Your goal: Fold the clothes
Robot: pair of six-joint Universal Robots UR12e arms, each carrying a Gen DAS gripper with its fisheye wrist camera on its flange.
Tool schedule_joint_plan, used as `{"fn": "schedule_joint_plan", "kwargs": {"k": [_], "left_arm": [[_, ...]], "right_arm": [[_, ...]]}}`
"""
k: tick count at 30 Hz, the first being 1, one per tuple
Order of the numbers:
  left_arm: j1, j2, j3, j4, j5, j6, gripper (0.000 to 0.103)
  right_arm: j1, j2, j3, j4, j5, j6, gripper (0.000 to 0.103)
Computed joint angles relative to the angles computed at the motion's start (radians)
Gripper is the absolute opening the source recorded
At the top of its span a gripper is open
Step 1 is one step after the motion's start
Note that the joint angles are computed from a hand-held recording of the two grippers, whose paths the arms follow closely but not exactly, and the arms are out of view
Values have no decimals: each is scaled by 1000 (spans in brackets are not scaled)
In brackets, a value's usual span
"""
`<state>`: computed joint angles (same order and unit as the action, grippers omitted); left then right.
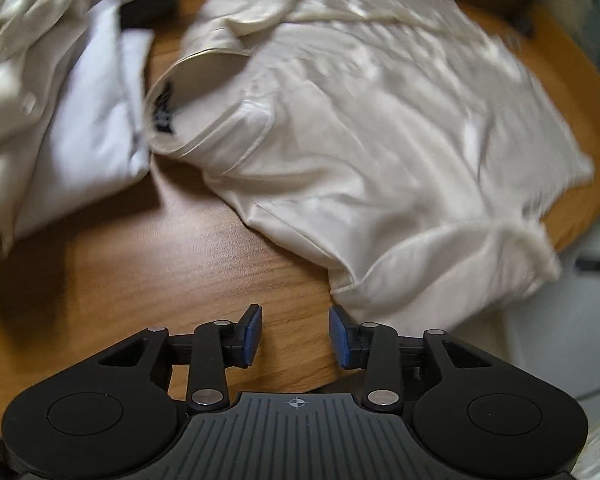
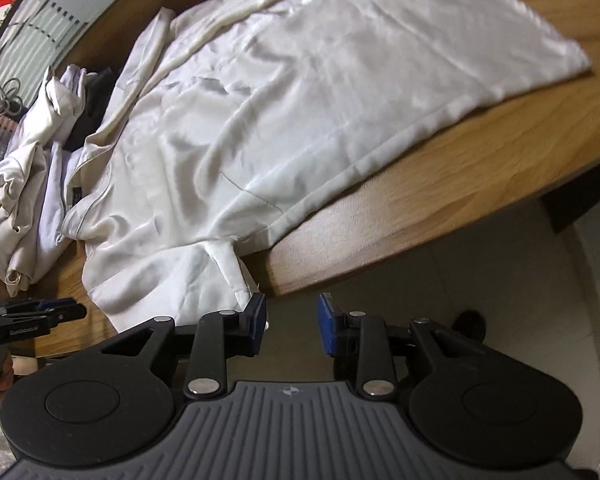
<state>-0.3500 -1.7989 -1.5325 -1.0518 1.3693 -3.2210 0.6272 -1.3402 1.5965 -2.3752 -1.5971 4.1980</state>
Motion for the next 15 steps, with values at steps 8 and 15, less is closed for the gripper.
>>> {"fn": "schedule_joint_plan", "kwargs": {"k": [8,15], "left_arm": [[3,-31,14,94,-19,-120,43],[-39,-50,28,164,129,6,43]], "right_arm": [[12,36,-37,-73,-69,-75,38],[22,95,-138,155,-59,-160,34]]}}
